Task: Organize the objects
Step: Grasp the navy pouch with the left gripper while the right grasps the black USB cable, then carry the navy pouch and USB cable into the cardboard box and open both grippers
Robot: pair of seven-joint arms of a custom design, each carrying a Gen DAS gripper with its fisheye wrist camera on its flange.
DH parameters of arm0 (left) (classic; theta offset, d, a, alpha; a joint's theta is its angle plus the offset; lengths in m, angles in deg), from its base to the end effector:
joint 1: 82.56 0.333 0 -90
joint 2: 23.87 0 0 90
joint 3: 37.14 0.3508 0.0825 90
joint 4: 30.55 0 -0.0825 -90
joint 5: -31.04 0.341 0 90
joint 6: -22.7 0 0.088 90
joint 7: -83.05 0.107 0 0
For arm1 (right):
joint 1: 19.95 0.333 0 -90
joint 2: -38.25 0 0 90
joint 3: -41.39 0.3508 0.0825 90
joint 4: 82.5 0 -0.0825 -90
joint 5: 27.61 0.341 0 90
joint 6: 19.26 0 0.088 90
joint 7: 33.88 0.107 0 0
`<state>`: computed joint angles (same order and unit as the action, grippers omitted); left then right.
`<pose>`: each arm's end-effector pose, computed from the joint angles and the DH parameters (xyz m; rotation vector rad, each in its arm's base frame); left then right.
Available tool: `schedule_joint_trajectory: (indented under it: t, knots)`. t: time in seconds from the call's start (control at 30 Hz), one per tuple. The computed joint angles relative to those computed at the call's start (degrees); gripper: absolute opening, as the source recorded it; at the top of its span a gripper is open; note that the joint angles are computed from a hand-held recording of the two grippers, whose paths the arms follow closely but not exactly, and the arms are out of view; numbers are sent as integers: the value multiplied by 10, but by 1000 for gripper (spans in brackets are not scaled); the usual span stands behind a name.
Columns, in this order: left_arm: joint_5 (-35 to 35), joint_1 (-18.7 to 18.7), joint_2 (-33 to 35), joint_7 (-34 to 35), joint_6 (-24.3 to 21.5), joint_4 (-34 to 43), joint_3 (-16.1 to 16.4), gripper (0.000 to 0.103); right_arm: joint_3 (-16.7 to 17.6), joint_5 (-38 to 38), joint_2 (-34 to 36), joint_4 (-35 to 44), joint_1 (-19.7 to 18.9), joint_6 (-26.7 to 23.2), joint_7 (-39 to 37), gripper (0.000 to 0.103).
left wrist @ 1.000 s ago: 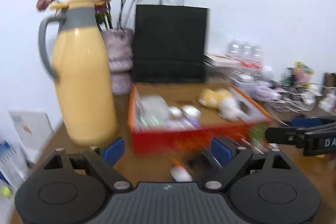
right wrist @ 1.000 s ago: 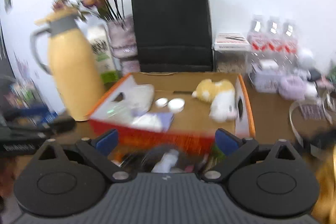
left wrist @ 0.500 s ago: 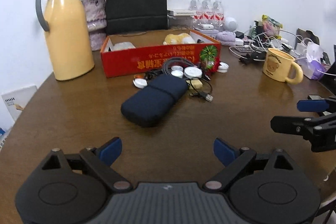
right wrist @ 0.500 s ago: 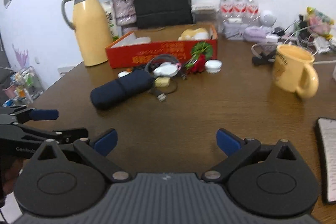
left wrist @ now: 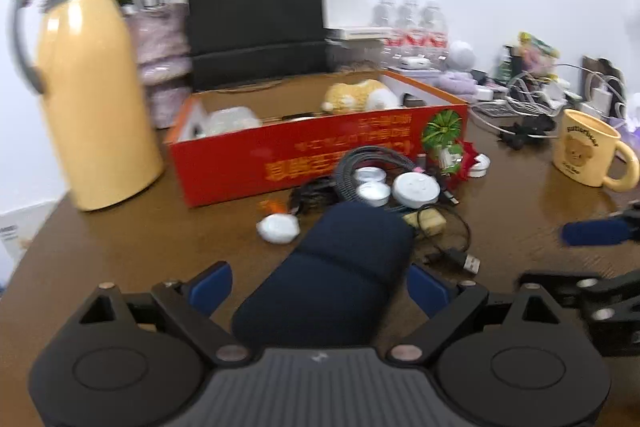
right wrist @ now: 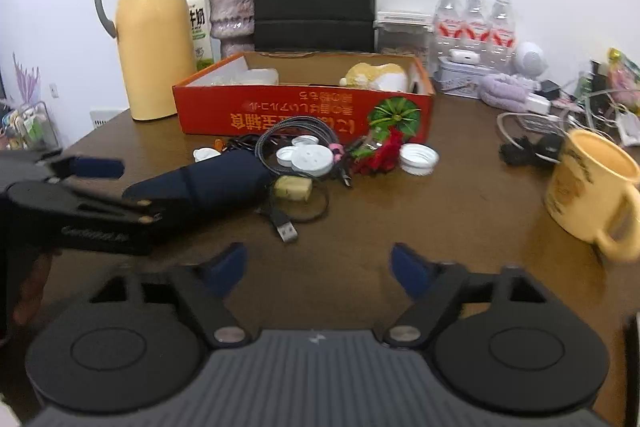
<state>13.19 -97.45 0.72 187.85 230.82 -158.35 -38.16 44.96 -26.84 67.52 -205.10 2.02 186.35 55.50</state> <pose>0.5733 -0.1214 0.3631 -1.4941 1.7886 -0.8688 0.5581 0.2590 0.3450 -1.9026 1.2366 -0.5933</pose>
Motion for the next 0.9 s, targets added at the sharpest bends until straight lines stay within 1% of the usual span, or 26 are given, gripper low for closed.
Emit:
schedule_joint_trajectory:
  t: [0.03, 0.07, 0.1, 0.13, 0.17, 0.2, 0.27, 0.3, 0.33, 0.37, 0.4, 0.47, 0.5, 0.53, 0.57, 0.63, 0.67, 0.73, 0.77, 0.8, 0.83, 0.87, 0.9]
  knots:
    - [37, 32, 7, -15, -13, 13, -23, 94, 13, -16, 9, 19, -13, -18, 2, 60]
    - [58, 49, 14, -26, -23, 22, -35, 94, 29, -36, 19, 36, -29, -29, 4, 55]
    - [65, 52, 21, -33, -38, 34, -35, 94, 36, -49, 29, 51, -36, -35, 3, 52]
    - [59, 40, 26, -35, -52, 45, -24, 92, 34, -53, 40, 67, -34, -37, 0, 50]
    - [44, 20, 34, -36, -66, 56, -4, 92, 29, -55, 50, 83, -28, -42, -5, 44]
    - [41, 17, 40, -44, -73, 63, 1, 90, 31, -63, 58, 96, -29, -47, -10, 37]
    - [38, 10, 44, -53, -61, 62, 12, 86, 30, -74, 76, 126, -26, -62, -24, 32]
    - [32, 2, 42, -55, -62, 60, 20, 84, 35, -77, 82, 137, -28, -69, -26, 31]
    - [28, -2, 43, -57, -58, 59, 25, 82, 44, -83, 89, 149, -36, -77, -28, 30]
    - [17, -17, 44, -54, -51, 57, 39, 82, 47, -85, 96, 159, -38, -85, -30, 30]
    - [4, -29, 44, -51, -50, 56, 50, 81, 58, -91, 103, 169, -48, -92, -32, 30]
    - [-11, -40, 40, -45, -55, 53, 60, 80, 104, -110, 113, 180, -88, -107, -31, 29]
    - [-15, -42, 35, -44, -59, 48, 61, 79, 108, -111, 114, 181, -92, -111, -31, 26]
    - [-13, -36, 27, -47, -59, 38, 52, 78, 102, -109, 110, 177, -86, -111, -32, 22]
    - [-14, -35, 18, -50, -60, 27, 47, 78, 89, -104, 104, 170, -76, -109, -33, 13]
    - [-23, -42, -4, -52, -55, -6, 44, 78, 74, -95, 90, 151, -62, -105, -31, 13]
    - [-38, -57, -14, -47, -50, -22, 51, 78, 71, -93, 82, 134, -61, -96, -32, 13]
    - [-87, -106, -32, -17, -38, -56, 77, 78, 66, -90, 61, 94, -57, -77, -29, 13]
    - [-114, -124, -43, -2, -33, -73, 83, 79, 59, -85, 47, 71, -51, -67, -26, 13]
    - [-135, -133, -52, 10, -32, -85, 82, 79, 50, -77, 32, 45, -42, -56, -24, 13]
    - [-151, -136, -65, 18, -33, -101, 77, 79, 52, -77, 19, 18, -43, -43, -20, 13]
    - [-155, -130, -77, 21, -35, -113, 65, 79, 60, -82, 7, -7, -52, -31, -13, 13]
    - [-149, -116, -89, 19, -39, -126, 49, 79, 67, -86, -5, -30, -59, -20, -4, 13]
